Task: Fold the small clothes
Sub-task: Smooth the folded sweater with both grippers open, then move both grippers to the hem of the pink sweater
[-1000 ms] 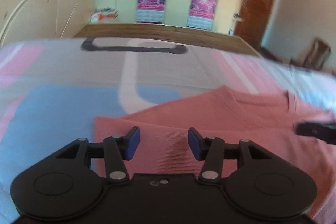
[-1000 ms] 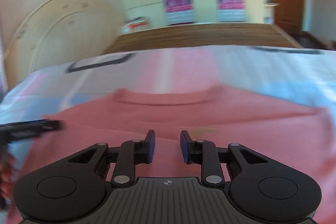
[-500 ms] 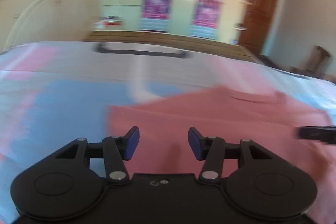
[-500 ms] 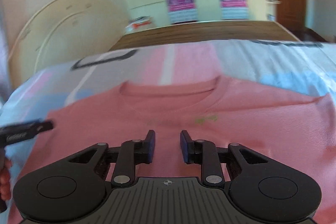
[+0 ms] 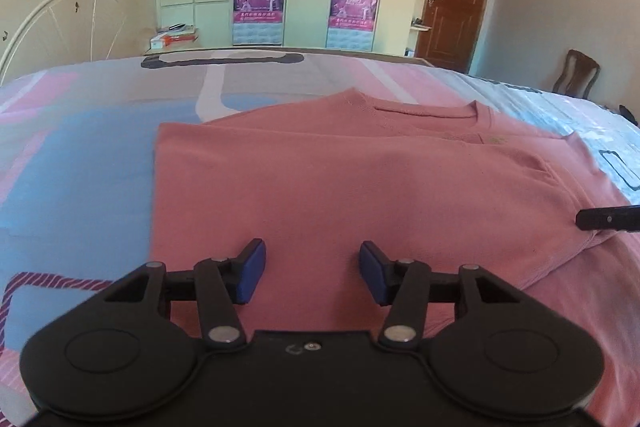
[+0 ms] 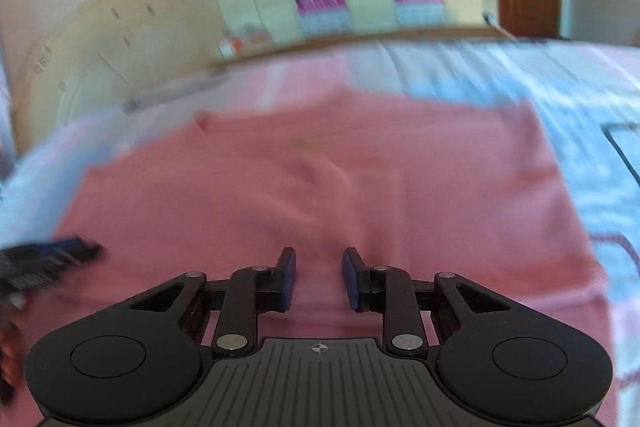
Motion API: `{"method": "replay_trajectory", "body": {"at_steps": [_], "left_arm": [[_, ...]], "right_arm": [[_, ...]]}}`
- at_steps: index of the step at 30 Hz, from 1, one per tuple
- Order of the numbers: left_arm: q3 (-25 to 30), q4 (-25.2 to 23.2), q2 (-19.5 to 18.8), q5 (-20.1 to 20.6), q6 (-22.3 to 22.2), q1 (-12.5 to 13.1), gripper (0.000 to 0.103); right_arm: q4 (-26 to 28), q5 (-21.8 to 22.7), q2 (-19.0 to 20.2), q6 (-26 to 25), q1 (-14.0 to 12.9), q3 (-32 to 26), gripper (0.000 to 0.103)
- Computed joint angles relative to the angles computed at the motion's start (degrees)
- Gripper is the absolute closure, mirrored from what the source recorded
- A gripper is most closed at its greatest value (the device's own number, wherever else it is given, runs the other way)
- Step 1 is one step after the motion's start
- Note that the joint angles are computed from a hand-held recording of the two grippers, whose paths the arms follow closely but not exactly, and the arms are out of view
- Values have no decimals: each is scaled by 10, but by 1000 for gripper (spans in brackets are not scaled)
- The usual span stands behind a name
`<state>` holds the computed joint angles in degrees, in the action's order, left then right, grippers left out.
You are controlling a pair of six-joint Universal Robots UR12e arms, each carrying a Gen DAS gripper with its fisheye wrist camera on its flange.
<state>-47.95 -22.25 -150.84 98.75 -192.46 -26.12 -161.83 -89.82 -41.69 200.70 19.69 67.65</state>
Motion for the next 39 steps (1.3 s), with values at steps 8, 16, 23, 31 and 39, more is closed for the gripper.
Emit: {"method": "replay_trajectory", "body": {"at_steps": [8,16,23,31,39], "left_arm": [[-16,-9,11,39,10,-9,52],[-20,-23,16,54,14,-10,50],[-37,-5,22,49,17,-9,50],[-38,-2,22,46,20,-9,52],[-54,-36,41,56,18,-11,38]], "right_arm": [[-7,-21,-6,5,8,10,77],[-7,-54,-10,19,15,8,77],[-13,-75,-11,33,19,9,77],[62,-103,6,0,27,-30,77],[70,-73,-16,14,19,-7,20]]}}
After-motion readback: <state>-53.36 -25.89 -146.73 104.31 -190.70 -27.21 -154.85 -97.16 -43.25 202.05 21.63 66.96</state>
